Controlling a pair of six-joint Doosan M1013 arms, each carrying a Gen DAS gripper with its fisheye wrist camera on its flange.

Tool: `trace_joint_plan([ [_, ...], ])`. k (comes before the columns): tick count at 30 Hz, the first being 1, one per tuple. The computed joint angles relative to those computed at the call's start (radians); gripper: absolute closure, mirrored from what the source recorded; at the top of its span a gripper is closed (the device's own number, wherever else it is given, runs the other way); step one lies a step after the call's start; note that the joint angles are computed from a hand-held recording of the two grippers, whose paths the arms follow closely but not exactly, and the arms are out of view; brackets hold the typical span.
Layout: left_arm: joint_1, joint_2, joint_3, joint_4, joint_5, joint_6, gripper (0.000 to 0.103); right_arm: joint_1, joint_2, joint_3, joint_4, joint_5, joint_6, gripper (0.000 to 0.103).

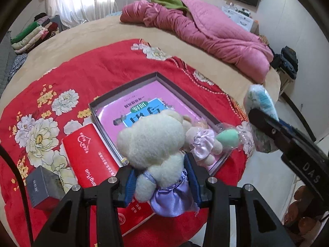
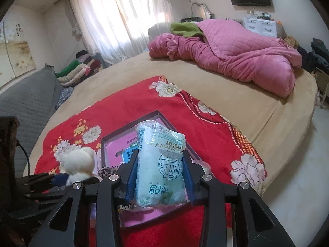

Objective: Organize soft objects
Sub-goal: 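Carry the plush bear and the pad pack in both tools over the tray, then lower the pad pack into the tray and open the right tool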

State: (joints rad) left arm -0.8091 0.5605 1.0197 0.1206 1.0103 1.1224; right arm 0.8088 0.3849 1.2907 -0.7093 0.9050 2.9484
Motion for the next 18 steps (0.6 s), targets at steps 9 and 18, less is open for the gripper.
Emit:
trace_joint_plan([
  [9,0.007,0.046,-0.046,-0.002,0.042,0.009,0.059,-0.034,0.037,-0.028,0.082,0.0,-0.095,0.063],
  [18,0.014,0.088,-0.085,-0.022,0.096,0.03,0.059,-0.064,0.084,-0.042,0.174,0.027,-0.165,0.062],
])
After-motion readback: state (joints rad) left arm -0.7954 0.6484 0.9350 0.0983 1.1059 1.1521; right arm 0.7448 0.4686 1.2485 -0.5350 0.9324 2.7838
